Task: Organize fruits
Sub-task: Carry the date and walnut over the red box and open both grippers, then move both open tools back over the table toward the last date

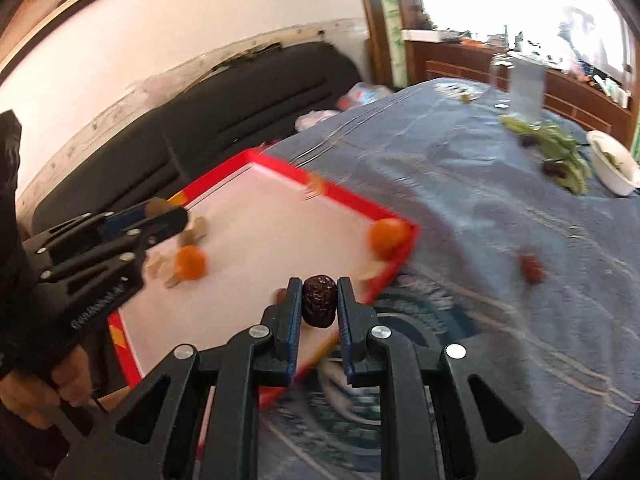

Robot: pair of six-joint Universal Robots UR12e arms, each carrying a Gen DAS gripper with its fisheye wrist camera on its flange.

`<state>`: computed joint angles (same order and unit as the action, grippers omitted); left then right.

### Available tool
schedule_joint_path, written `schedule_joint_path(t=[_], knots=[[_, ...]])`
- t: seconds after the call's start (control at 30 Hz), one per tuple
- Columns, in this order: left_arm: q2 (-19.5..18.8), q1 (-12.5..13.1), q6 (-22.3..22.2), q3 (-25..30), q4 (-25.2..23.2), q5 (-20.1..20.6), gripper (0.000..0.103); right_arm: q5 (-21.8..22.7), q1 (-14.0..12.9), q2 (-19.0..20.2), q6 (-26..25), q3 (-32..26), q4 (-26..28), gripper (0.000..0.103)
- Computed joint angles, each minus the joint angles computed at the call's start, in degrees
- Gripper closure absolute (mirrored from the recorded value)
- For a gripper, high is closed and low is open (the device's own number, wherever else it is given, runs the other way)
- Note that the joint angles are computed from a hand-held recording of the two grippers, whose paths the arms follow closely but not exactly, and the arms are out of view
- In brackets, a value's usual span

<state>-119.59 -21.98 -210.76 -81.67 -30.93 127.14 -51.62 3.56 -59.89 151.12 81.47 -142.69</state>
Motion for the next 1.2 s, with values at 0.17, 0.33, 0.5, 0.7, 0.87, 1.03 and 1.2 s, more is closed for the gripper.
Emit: schedule_joint_path(t=[0.17,0.33,0.5,0.7,0.87,1.03,1.2], knots=[[0.64,0.26,-0.36,-1.64,1.1,1.35,0.079,-1.07,1.19,-0.1,-0.52,0.82,-0.16,0.084],[0.93,0.66,-0.74,-2.65,1.95,1.37,0.079,-1.76,1.76,-0.5,-0.12,1.51,-0.76,0.084],[1.11,0.98,-1.25,-3.25,1.83,1.21,0.079,-2.53,2.48,-0.66,-1.05,1.53,-0.12,0.084],[1.46,1.44,-1.65,-4.03,1.57,0.57,0.079,-3.8,3.32,-0.37,-1.77,1.3,0.52,0.084],[1.51,1.67,-2.1,-4.13,0.59,0.41,0.078,-5.04,3.81,0.01,-2.46,0.86,1.33,0.084],[1.35,1.6,-2.63,-3.79,-1.05,1.39,0.078,-5.4,3.91,0.43,-2.06,0.28,2.01,0.084],[0.92,0.97,-3.18,-3.0,-2.61,4.77,0.05,-5.67,3.95,0.42,-2.97,0.04,2.82,0.083]])
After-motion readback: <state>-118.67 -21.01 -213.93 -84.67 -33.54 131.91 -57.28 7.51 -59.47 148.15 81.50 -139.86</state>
